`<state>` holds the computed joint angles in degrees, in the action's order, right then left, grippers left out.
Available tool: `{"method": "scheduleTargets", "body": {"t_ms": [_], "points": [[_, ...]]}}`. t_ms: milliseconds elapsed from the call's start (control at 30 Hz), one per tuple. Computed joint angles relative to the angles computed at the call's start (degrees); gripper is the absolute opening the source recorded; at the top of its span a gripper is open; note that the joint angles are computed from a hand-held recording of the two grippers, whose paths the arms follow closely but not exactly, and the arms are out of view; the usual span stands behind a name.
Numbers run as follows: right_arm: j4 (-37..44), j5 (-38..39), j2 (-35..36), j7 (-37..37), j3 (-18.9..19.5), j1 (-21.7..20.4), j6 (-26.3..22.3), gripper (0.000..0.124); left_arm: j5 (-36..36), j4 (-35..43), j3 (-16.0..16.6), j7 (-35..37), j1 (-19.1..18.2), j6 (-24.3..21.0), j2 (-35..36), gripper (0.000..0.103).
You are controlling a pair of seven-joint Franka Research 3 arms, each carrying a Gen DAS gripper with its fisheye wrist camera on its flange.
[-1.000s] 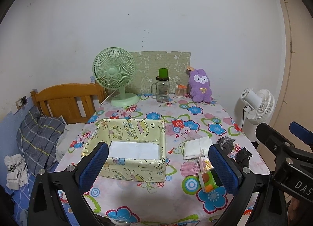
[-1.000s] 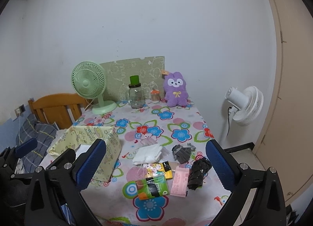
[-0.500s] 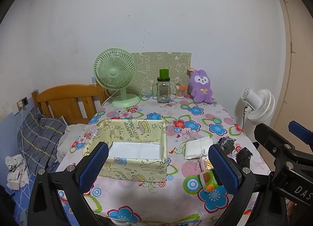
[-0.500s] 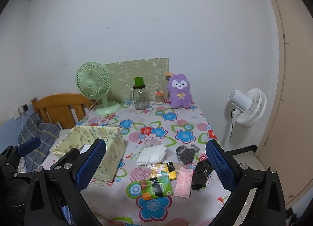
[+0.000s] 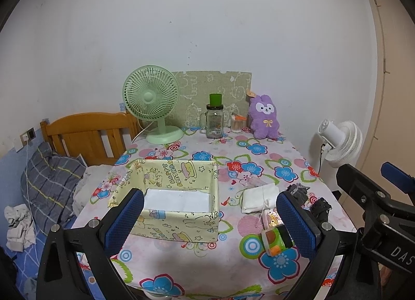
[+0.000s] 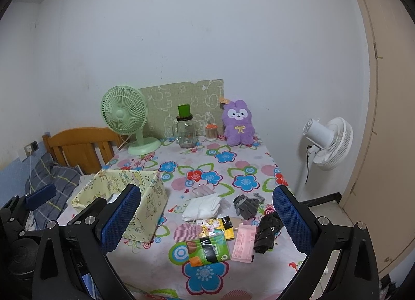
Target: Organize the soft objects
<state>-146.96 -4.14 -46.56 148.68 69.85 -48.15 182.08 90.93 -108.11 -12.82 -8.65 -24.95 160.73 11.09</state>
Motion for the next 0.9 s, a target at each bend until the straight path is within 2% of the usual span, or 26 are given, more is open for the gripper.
{"method": "scheduleTargets", "body": {"t_ms": [200, 367, 700, 900], "points": [[0.16, -0.45, -0.41, -0.02, -0.81, 0.55, -1.23, 0.103, 4.80, -0.12, -0.29, -3.79, -0.07, 0.55, -0.43, 0.103], [-0.11, -0.93, 0.28, -0.21, -1.40, 1.09, -0.63, 0.103, 1.55, 0.38, -0.54, -0.01, 0.13, 1.10, 0.16, 0.103], [-0.46, -0.61, 1.20, -0.69, -2.23, 2.11, 0.01, 0.103, 1.83, 0.73, -0.35, -0.80, -0.26, 0.85, 0.53, 0.103], [-0.27, -0.51, 2.34, -1.17, -1.59, 1.21, 0.40, 0.103, 1.95, 1.35, -0.12, -0.79, -0.73, 0.52, 1.30, 0.103]]}}
